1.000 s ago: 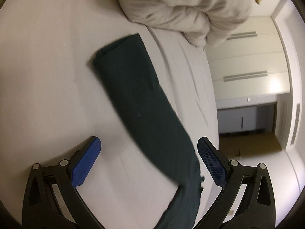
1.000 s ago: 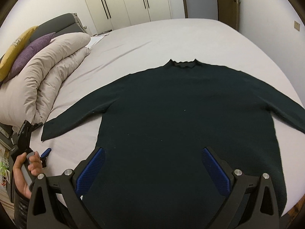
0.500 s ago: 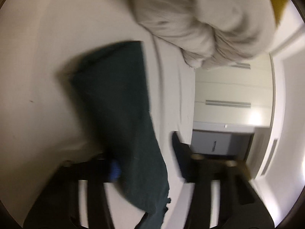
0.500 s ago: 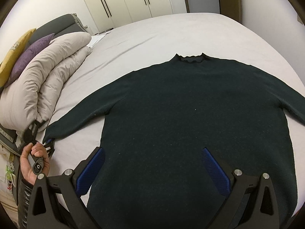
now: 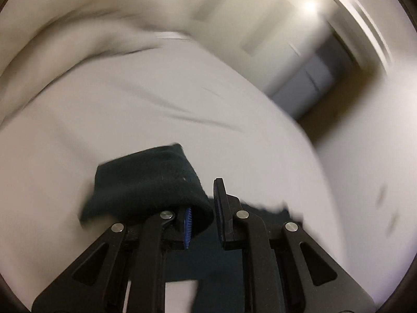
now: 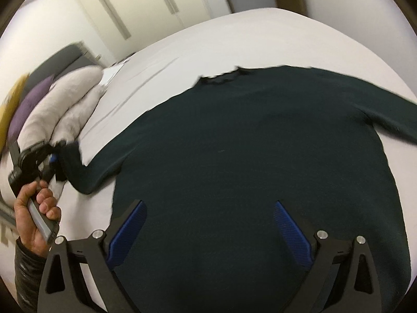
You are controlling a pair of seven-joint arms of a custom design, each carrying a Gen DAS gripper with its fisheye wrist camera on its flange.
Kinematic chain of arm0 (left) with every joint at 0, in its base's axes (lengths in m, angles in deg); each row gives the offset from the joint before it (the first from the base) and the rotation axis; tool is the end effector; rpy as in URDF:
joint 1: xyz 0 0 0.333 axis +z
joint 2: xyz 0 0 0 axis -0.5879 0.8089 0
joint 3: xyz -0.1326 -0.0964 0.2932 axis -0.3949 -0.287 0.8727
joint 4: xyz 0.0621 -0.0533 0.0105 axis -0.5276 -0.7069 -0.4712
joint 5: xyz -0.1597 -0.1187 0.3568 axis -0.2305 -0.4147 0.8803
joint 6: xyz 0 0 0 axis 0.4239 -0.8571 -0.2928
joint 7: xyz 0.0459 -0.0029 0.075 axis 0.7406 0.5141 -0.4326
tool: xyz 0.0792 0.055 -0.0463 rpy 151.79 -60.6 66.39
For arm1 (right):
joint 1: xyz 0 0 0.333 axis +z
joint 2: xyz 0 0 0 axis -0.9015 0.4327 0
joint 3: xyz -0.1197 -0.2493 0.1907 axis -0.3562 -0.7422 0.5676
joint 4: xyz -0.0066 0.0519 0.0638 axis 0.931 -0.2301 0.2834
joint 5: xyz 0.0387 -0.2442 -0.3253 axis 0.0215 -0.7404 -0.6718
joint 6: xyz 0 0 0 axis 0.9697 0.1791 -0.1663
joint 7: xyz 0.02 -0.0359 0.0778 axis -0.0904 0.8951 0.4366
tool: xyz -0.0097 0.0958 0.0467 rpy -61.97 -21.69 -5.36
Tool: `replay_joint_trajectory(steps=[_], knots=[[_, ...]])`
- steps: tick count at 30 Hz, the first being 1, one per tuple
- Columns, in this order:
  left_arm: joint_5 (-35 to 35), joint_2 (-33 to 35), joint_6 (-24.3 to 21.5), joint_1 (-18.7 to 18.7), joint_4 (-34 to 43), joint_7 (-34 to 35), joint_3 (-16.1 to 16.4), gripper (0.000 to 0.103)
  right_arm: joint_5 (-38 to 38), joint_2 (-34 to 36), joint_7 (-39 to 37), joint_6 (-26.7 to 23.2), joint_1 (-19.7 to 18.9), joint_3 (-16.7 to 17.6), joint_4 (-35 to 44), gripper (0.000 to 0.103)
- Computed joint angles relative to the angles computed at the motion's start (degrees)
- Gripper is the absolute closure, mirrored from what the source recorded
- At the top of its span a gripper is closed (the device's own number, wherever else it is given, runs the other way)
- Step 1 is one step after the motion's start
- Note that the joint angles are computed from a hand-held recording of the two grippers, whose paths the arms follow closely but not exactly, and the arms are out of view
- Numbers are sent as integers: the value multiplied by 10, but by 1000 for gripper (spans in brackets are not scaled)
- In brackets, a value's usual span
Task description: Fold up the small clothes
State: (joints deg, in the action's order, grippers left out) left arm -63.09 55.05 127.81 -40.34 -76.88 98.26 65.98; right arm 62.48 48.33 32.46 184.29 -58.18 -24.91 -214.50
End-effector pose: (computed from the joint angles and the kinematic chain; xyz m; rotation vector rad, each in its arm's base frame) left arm 0.7424 -0.1443 0.5164 -2.0897 1.4876 -1.2278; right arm 0.5439 -0.0164 0.4747 -1.3852 2.0024 -0.3917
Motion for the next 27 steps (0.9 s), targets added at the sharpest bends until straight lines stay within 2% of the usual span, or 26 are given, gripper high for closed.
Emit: replay_joint_trajectory(steps=[2, 3, 5, 8, 10, 13, 14, 17, 18, 19, 21, 23, 27], knots=[[95, 55, -93, -57, 98, 53, 9, 89, 51, 6, -32, -2, 3, -20, 6, 4], [148, 77, -125, -94, 130, 64, 29, 91, 75, 11, -48, -4, 1, -27, 11, 4], [254, 107, -155, -164, 150, 66, 78, 94, 136, 24, -93, -21, -6, -39, 27, 4], [345, 108, -136, -204, 106, 34, 113, 94, 247, 56, -189, -82, -29, -50, 69, 6], [398, 98, -115, -218, 71, 11, 130, 94, 319, 90, -240, -143, -53, -49, 110, 7], [432, 87, -100, -211, 52, -5, 126, 94, 365, 142, -263, -216, -86, -33, 171, 9], [426, 87, -98, -201, 53, 1, 117, 94, 375, 169, -264, -247, -97, -25, 204, 9], [413, 82, -83, -182, 42, 8, 102, 94, 402, 219, -264, -299, -122, 7, 269, 10], [393, 84, -66, -193, 37, 13, 118, 94, 413, 240, -266, -326, -133, 19, 297, 10], [412, 66, -57, -209, 12, -23, 127, 94, 417, 256, -260, -340, -141, 30, 319, 10], [426, 41, -40, -210, -20, -56, 120, 94, 420, 292, -244, -360, -151, 50, 366, 15], [408, 38, -22, -183, -29, -54, 96, 94, 383, 336, -207, -386, -153, 61, 426, 18], [343, 30, -7, -143, -49, -14, 56, 94, 335, 379, -152, -384, -157, 83, 493, 18]])
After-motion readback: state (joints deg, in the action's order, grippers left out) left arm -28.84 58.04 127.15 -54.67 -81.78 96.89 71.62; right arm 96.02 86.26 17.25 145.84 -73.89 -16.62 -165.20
